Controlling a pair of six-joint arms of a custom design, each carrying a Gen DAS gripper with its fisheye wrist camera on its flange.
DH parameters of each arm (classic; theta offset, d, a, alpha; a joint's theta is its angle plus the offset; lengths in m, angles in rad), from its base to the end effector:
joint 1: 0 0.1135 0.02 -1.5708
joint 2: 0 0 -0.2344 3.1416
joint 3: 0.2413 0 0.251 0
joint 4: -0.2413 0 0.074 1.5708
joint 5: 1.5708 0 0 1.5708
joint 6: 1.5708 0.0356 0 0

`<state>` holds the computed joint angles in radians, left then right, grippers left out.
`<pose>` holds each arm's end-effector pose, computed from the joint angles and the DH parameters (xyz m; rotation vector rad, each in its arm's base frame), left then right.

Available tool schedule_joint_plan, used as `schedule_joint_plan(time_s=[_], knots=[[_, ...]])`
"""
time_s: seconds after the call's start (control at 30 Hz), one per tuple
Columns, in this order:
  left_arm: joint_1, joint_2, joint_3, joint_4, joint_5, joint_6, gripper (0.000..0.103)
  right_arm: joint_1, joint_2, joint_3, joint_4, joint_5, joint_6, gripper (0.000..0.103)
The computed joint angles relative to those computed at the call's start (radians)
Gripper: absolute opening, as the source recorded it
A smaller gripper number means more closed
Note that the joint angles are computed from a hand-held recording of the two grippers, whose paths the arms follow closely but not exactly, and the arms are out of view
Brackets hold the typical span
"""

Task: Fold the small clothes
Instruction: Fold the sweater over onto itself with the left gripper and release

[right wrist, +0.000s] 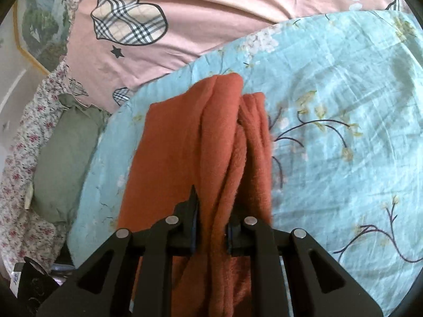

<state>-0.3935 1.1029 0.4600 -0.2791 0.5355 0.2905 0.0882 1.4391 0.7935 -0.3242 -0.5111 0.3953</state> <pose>0.1856 -0.0967 0.1412 1.0277 2.2173 -0.7089 0.2768 0.0420 0.1605 0.1864 2.5572 0.8379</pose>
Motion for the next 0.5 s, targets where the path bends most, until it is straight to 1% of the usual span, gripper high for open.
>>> schedule_joint_plan(time_s=[0.03, 0.07, 0.1, 0.13, 0.2, 0.23, 0.27, 0.3, 0.33, 0.37, 0.43, 0.47, 0.5], knots=[[0.001, 0.028, 0.011, -0.002, -0.004, 0.007, 0.01, 0.008, -0.002, -0.003, 0.001, 0.014, -0.002, 0.021], [0.009, 0.05, 0.021, -0.011, -0.004, 0.015, 0.015, 0.009, -0.01, -0.009, 0.005, 0.025, -0.005, 0.022], [0.029, 0.059, 0.028, -0.03, 0.012, 0.03, 0.016, 0.013, -0.033, -0.022, 0.012, 0.049, 0.0, 0.022], [0.059, 0.058, 0.035, -0.058, 0.031, 0.054, 0.019, 0.001, -0.065, -0.043, 0.009, 0.061, -0.003, 0.022], [0.135, 0.034, 0.046, -0.143, 0.082, 0.121, 0.028, 0.01, -0.137, -0.062, -0.022, 0.136, 0.023, 0.025], [0.199, 0.02, 0.057, -0.211, 0.13, 0.172, 0.037, 0.023, -0.189, -0.071, -0.055, 0.193, 0.033, 0.03], [0.256, 0.01, 0.067, -0.267, 0.165, 0.219, 0.045, 0.032, -0.241, -0.087, -0.08, 0.223, 0.04, 0.043], [0.326, -0.007, 0.076, -0.336, 0.203, 0.28, 0.049, 0.035, -0.278, -0.101, -0.088, 0.223, 0.048, 0.053], [0.389, -0.017, 0.083, -0.386, 0.226, 0.336, 0.058, 0.033, -0.328, -0.125, -0.094, 0.205, 0.058, 0.074], [0.453, -0.007, 0.103, -0.425, 0.242, 0.388, 0.064, 0.027, -0.355, -0.141, -0.098, 0.19, 0.057, 0.081], [0.567, 0.047, 0.147, -0.458, 0.255, 0.463, 0.069, 0.029, -0.41, -0.17, -0.121, 0.173, 0.05, 0.081], [0.604, 0.084, 0.17, -0.457, 0.251, 0.477, 0.074, 0.031, -0.416, -0.176, -0.134, 0.169, 0.046, 0.081], [0.635, 0.104, 0.182, -0.46, 0.246, 0.478, 0.076, 0.029, -0.413, -0.182, -0.147, 0.165, 0.042, 0.081]])
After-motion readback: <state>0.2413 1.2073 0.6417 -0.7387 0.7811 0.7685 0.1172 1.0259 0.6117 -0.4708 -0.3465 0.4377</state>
